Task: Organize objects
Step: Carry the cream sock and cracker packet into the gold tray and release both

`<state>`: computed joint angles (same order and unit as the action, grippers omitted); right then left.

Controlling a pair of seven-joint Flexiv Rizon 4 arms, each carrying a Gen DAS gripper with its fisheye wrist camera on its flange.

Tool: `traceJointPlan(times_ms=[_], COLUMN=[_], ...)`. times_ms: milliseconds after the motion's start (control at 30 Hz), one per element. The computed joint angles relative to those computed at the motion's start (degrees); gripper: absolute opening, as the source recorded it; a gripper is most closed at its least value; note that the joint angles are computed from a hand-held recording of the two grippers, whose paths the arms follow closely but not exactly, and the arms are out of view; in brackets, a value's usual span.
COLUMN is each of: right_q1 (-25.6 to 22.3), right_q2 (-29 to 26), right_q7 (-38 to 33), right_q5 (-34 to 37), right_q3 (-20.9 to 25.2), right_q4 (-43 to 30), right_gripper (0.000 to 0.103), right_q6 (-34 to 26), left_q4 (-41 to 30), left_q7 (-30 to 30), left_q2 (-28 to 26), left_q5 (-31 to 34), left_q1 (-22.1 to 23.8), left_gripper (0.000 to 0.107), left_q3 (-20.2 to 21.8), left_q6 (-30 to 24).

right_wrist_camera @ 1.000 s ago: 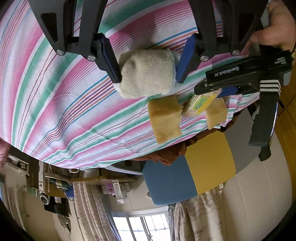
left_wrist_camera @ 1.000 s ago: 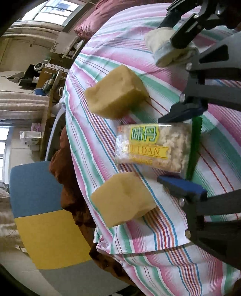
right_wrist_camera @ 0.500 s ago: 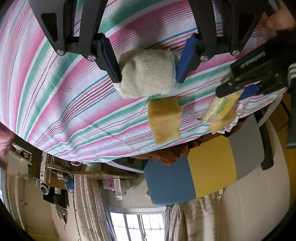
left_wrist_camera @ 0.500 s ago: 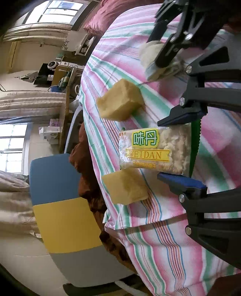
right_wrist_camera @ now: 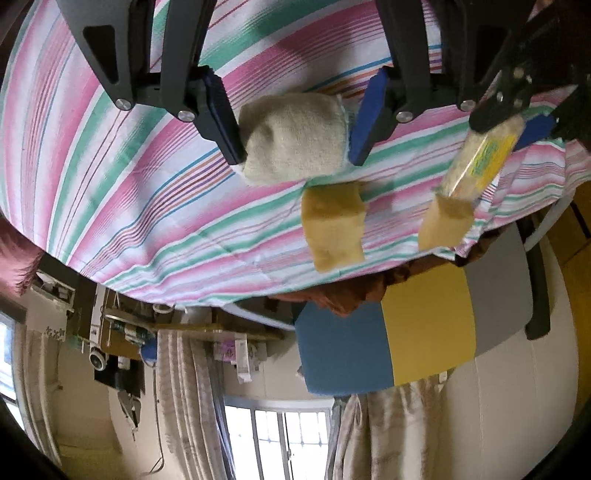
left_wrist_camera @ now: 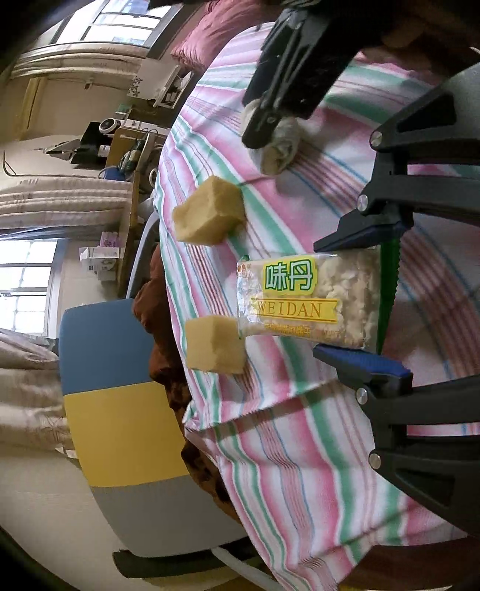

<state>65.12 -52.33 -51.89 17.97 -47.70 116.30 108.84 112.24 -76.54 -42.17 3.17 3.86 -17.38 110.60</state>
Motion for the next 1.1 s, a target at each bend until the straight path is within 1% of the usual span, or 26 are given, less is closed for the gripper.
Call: traceJointPlan(times_ms=[167, 267, 400, 500, 600, 700, 767, 800, 967, 1033, 1100], right_q1=[1.8, 2.6, 2.1, 1.9, 1.3, 1.7, 1.8, 2.2, 2.6, 3.1, 3.6], right_q2=[-0.5, -0.8, 0.3, 1.4, 3.7, 6.1, 7.8, 8.4, 12.9, 14.8, 16.2], right_q7=[-0.4, -0.5, -1.8, -2.9, -4.3, -5.5, -6.4, -6.9, -10.3, -11.9, -13.6], right_q5=[0.0, 0.5, 2.1, 3.6, 4.6, 5.6, 5.9, 6.3, 8.3, 9.3, 10.3], right_q3=[-1.5, -2.0, -0.4, 0.8, 2.6, 3.5, 4.6, 4.9, 9.1, 10.9, 12.2], right_q4=[0.7, 1.3, 2.3, 2.9, 3.7, 4.9, 5.7, 6.1, 7.7, 8.3, 8.6], right_gripper=[0.057, 0.056, 0.055, 0.055, 0.054, 0.054, 0.054, 0.054, 0.054, 0.054, 0.054], right_q6=[-0.3, 0.6, 3.5, 4.2, 5.2, 5.1, 5.9, 6.1, 8.7, 9.9, 10.6], left_q4=[2.5, 3.4, 5.2, 6.7, 8.1, 10.2, 12.0, 12.8, 17.0, 18.9, 20.6], left_q7=[-1.1, -1.4, -1.6, -1.5, -2.1, -4.0, -5.3, -5.7, -10.5, -13.1, -14.9], left_q2=[1.0, 1.5, 2.3, 3.0, 4.1, 5.3, 6.3, 6.8, 9.8, 11.2, 12.8], left_q5=[0.6, 1.3, 2.9, 4.7, 5.8, 6.6, 9.2, 10.1, 14.8, 16.9, 18.4], left_q1=[0.6, 0.6, 0.0, 0.1, 1.1, 3.2, 6.0, 6.7, 12.9, 16.6, 18.9], left_gripper=[0.049, 0.049, 0.049, 0.049, 0.049, 0.049, 0.049, 0.049, 0.049, 0.049, 0.049], left_q3=[0.3, 0.6, 1.6, 1.8, 1.0, -0.6, -2.9, -3.3, -7.3, -9.7, -10.4], left_q6=[1.6, 2.7, 5.2, 6.8, 6.4, 6.3, 7.1, 7.7, 8.7, 8.6, 9.1])
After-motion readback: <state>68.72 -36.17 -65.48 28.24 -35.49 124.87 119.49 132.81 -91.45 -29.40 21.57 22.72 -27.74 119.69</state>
